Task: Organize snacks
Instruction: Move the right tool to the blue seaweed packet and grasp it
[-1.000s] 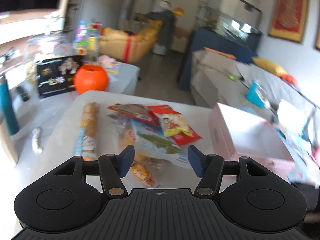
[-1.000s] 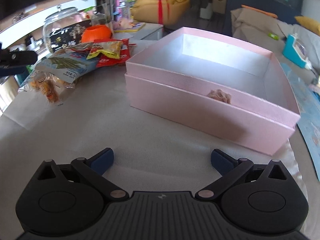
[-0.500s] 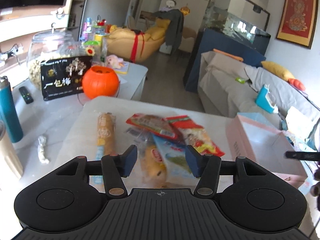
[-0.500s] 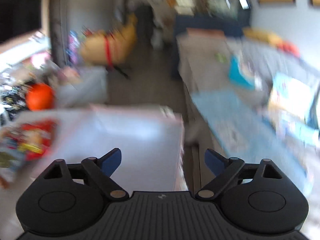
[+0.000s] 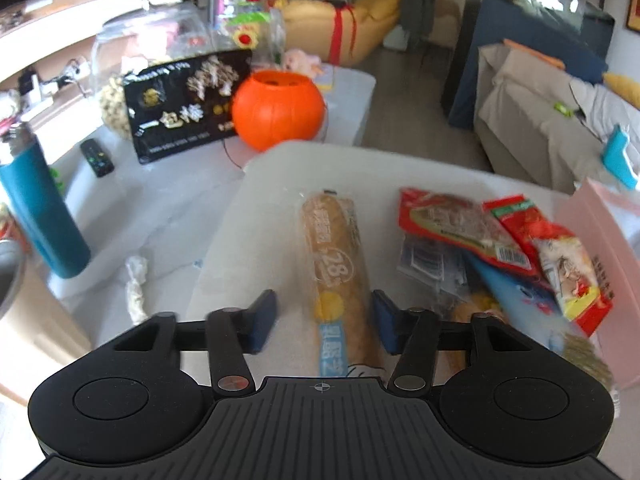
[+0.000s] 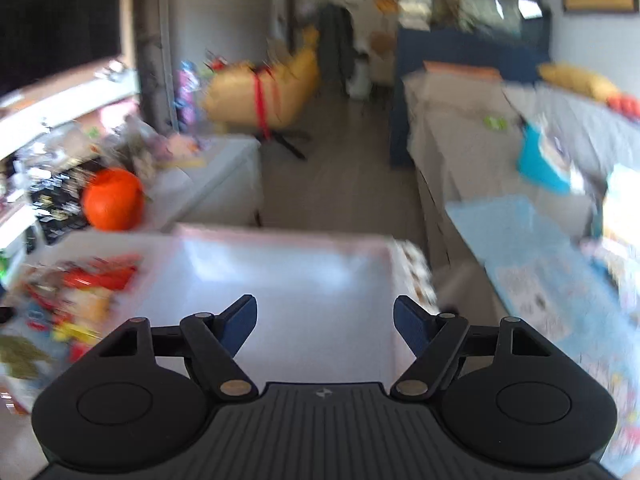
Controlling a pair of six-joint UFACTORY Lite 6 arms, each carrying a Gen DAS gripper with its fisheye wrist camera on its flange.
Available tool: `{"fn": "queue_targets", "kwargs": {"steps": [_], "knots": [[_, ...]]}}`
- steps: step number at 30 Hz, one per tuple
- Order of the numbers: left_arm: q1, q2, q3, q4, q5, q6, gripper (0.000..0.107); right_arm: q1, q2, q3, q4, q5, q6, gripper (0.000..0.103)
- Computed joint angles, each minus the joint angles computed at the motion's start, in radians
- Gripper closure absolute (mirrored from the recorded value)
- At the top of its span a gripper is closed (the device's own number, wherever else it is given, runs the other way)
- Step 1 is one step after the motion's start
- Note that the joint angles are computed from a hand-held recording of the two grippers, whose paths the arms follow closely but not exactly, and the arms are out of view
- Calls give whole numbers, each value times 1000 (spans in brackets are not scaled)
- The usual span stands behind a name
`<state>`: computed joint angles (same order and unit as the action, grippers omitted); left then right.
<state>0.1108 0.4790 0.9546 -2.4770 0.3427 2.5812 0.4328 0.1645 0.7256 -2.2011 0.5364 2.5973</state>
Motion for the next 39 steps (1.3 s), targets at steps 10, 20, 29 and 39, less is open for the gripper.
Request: {"fn": "queue_targets", "kwargs": {"steps": [10,20,29,39], "knots": [[94,-325,-470,187,202,-50,71,369,149,363,316,-78,-328,19],[343,-336,-464,554,320,-300,67,380,666,943,1172,-258,-1100,45],[241,-415,-558,357,289,-143,67,516,237,293,609,-197,-543,45],[364,-596,-574,986,407,-726,67,582,8,-7,160,-105,-83,36]]}}
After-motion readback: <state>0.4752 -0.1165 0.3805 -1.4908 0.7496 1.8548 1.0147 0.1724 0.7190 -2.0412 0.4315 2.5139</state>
